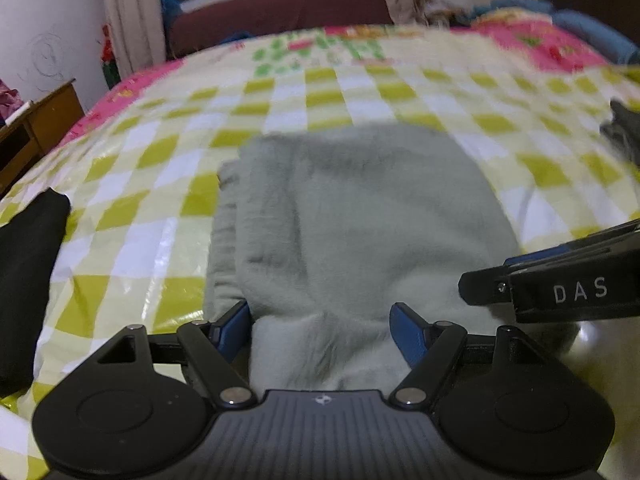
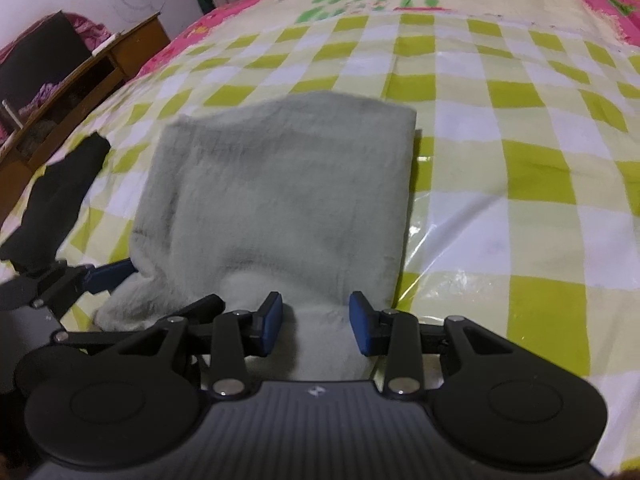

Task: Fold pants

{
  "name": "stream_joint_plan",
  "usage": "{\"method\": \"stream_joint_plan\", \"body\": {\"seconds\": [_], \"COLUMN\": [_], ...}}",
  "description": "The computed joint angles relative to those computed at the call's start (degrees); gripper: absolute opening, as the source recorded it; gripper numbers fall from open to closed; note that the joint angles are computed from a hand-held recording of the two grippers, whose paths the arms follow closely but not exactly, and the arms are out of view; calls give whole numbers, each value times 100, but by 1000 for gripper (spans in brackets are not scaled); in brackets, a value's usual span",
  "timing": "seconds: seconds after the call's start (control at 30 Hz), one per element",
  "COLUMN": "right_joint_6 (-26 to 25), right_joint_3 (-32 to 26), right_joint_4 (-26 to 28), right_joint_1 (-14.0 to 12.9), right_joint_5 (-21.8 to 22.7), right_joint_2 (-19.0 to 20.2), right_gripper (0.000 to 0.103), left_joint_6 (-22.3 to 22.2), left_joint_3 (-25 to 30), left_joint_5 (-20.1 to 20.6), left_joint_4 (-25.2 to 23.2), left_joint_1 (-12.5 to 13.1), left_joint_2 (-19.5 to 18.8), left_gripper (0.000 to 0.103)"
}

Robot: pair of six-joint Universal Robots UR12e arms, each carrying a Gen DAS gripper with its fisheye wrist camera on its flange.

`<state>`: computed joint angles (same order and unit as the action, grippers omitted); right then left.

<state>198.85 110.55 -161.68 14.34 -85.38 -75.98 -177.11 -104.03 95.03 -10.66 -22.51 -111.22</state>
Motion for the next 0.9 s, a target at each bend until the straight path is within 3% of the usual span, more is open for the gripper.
{"method": "stream_joint_plan", "body": {"seconds": [0.17,0.37,0.67,0.9], "right_joint_6": [-145,-200,-357,-386], "right_joint_3": [-135,-154,-66,-62], "right_joint_4": [109,117,60,132], "right_joint_1": [4,-19,-86,-125], "right_joint_5": [22,62,253,340], "right_joint_2": [87,168,149,125], "right_gripper": [40,41,41,41], "left_joint_6": [-107,-143,-118,-95], "left_joint_3": [16,116,167,153], "left_joint_5": [115,216,-42,-58], "left_joint_4": [111,-148,-468,-402], "left_joint_1": [-7,-19,27,23], "left_joint_2": [-36,-97,-93,-91], "left_gripper": [87,89,88,88]}}
